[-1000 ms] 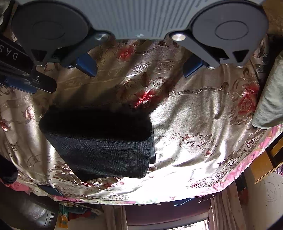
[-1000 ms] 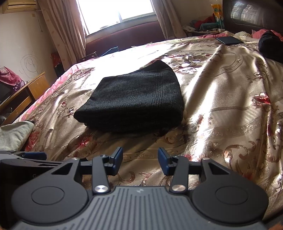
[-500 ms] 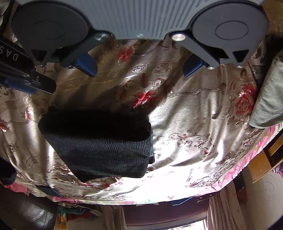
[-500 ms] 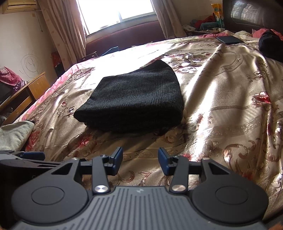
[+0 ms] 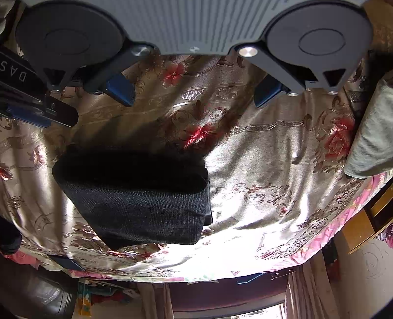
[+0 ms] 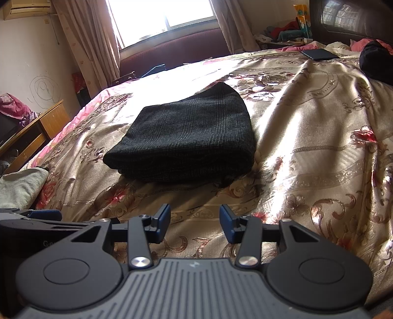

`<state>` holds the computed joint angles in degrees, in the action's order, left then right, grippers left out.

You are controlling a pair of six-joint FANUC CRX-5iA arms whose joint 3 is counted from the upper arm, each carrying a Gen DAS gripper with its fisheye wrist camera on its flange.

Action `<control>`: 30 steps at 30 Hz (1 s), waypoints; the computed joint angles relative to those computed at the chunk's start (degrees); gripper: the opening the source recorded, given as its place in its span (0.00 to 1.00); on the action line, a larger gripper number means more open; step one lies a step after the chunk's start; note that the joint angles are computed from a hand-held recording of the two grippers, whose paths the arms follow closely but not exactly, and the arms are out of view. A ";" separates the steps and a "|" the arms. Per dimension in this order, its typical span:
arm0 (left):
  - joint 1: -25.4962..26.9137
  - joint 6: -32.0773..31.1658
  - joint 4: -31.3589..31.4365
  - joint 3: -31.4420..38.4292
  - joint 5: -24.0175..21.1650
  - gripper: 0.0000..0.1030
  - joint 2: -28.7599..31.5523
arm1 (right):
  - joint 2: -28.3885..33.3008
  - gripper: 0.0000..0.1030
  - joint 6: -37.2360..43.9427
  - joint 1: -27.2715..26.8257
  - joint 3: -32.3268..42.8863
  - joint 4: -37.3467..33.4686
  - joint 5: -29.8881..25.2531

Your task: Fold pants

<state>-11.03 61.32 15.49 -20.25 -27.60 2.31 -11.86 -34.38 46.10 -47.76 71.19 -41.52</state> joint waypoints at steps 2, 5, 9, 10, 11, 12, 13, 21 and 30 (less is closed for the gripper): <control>0.05 -0.10 0.16 -0.08 -0.03 1.00 -0.03 | 0.00 0.44 0.00 0.00 0.00 0.00 0.00; 0.04 0.06 0.16 -0.19 0.03 1.00 -0.12 | -0.03 0.44 -0.05 0.03 -0.05 0.06 -0.01; 0.07 0.27 0.24 -0.14 -0.14 1.00 -0.10 | 0.00 0.44 -0.09 -0.02 -0.04 0.11 0.12; 0.09 0.24 0.40 -0.18 -0.14 1.00 -0.09 | 0.00 0.44 -0.09 -0.02 -0.04 0.11 0.12; 0.11 0.30 0.43 -0.24 -0.10 1.00 -0.16 | 0.00 0.44 -0.08 -0.02 -0.05 0.11 0.10; 0.10 0.36 0.40 -0.28 -0.05 1.00 -0.20 | 0.02 0.44 -0.06 -0.02 -0.03 0.07 0.12; 0.10 0.35 0.44 -0.31 -0.03 1.00 -0.24 | -0.02 0.44 -0.05 -0.01 -0.04 0.01 0.10; 0.28 0.36 1.20 -0.70 0.04 1.00 -0.53 | 0.07 0.44 -0.10 0.03 0.01 0.13 0.22; 0.30 -0.05 2.15 -1.13 0.16 1.00 -0.95 | -0.02 0.44 -0.03 0.05 0.00 0.01 0.15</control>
<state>-10.73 61.27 17.64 -21.38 -27.44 1.36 -11.88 -34.41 46.15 -47.77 71.20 -41.38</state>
